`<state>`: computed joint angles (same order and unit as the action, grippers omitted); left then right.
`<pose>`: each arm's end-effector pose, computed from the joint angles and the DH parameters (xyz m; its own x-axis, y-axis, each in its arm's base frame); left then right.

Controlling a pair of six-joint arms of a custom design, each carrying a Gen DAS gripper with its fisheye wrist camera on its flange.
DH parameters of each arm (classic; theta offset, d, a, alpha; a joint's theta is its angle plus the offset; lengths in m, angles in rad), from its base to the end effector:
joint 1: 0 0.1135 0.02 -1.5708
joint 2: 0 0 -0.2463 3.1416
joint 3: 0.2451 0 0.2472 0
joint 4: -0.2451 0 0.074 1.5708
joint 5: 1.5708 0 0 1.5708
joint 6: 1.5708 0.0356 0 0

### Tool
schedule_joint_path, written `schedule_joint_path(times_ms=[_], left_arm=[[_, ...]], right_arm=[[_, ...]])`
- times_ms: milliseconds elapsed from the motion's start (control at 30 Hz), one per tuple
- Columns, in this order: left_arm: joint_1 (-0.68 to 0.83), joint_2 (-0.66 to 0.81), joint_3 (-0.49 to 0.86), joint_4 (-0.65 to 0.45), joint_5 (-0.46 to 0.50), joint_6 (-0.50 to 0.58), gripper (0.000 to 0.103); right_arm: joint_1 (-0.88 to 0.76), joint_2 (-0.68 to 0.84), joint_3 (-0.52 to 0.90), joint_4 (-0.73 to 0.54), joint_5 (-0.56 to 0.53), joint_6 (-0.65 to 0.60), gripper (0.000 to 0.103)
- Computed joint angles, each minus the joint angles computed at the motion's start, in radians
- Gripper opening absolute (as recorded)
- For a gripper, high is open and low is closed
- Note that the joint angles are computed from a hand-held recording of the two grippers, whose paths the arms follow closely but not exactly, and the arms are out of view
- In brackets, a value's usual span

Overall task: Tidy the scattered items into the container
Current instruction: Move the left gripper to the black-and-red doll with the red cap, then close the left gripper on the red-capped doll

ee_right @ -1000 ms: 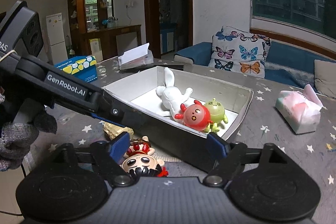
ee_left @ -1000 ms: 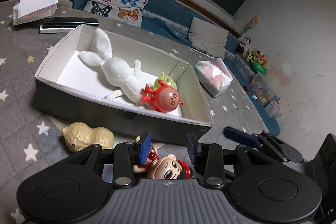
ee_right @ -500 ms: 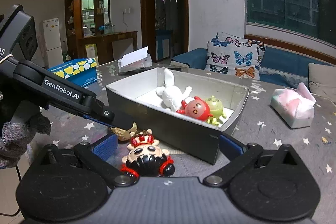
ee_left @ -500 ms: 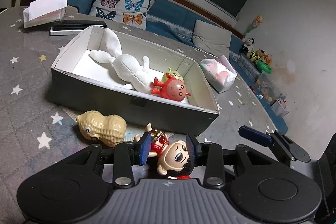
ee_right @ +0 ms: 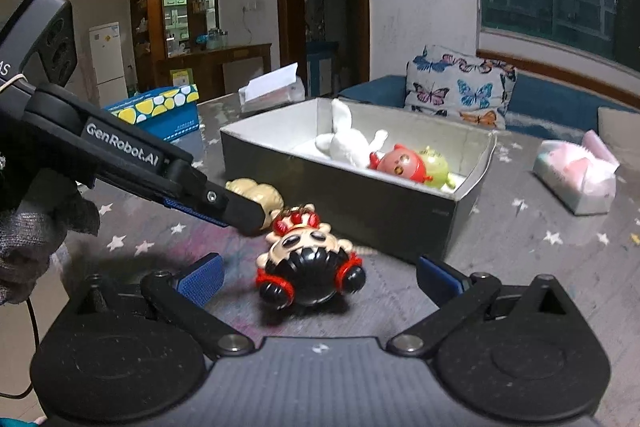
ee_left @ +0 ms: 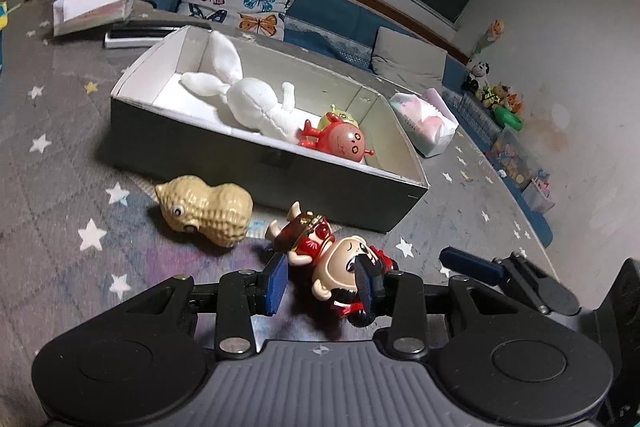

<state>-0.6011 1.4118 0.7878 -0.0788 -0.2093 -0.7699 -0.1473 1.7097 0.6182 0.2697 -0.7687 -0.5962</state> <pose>0.2464 -0.1600 0.1949 -0.6768 -0.3615 -0.6413 -0.0677 0.8980 -0.4347 0.2863 -0.0175 0.0994 -0.3958 -0.3493 -0.8493 -0.7069 0.7062 0.0390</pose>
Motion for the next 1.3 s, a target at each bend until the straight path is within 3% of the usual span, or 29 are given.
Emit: schedule_joint_path(times_ms=[367, 867, 1300], left_arm=[[0.028, -0.011, -0.069, 0.093, 0.071, -0.044, 0.039], [0.129, 0.04, -0.096, 0.234, 0.198, -0.153, 0.039], [0.156, 0.089, -0.108, 0.299, 0.275, -0.192, 0.039]], right_arm=[[0.043, 0.065, -0.02, 0.113, 0.062, 0.029, 0.101], [0.084, 0.131, 0.061, 0.063, 0.059, 0.044, 0.087], [0.096, 0.117, 0.095, -0.065, 0.032, 0.012, 0.071]])
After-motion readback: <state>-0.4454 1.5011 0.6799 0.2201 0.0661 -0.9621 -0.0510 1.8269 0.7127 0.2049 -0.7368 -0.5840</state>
